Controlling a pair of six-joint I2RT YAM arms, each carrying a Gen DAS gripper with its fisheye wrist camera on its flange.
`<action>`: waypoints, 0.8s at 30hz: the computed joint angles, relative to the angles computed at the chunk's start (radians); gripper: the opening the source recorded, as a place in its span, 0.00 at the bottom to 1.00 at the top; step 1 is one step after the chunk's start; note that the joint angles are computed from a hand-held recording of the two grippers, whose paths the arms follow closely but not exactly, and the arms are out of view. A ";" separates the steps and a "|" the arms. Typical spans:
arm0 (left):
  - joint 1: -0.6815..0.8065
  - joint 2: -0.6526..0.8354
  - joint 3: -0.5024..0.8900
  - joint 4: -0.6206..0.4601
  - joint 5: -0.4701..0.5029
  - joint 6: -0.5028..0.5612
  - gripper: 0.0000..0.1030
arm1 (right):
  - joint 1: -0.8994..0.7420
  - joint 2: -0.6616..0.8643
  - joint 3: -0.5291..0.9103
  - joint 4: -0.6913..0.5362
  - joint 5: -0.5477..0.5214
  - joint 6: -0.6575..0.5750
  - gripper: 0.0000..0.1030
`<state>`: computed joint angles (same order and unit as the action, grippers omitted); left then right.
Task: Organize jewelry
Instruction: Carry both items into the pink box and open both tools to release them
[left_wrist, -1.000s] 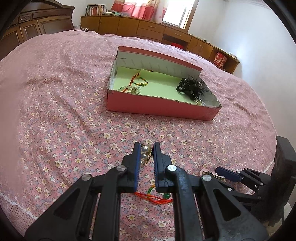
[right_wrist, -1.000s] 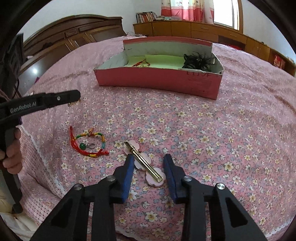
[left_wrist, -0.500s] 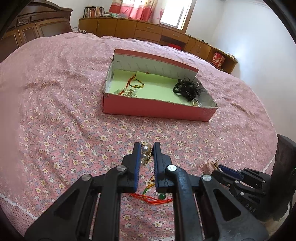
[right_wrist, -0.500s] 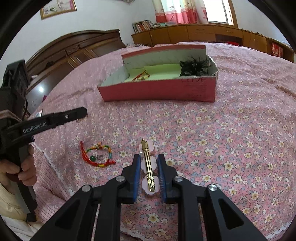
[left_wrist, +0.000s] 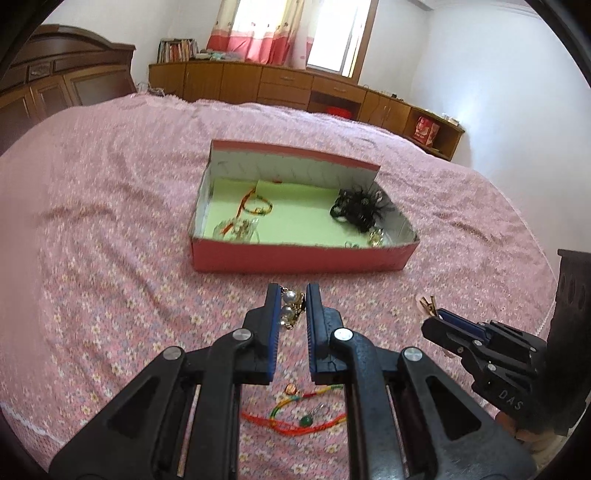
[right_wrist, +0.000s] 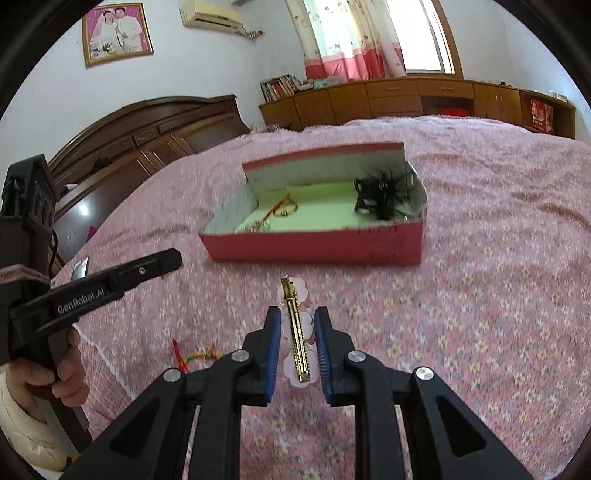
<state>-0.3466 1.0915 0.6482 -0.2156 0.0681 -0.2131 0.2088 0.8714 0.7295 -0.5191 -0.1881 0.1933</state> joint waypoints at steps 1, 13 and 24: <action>-0.002 0.007 0.008 0.005 0.000 0.001 0.05 | 0.003 0.009 0.007 0.010 0.002 0.001 0.20; -0.015 0.129 0.103 0.114 -0.022 0.030 0.05 | -0.010 0.168 0.128 0.128 0.008 0.029 0.20; 0.017 0.329 0.195 0.242 -0.016 0.063 0.05 | -0.052 0.399 0.243 0.259 0.026 0.027 0.20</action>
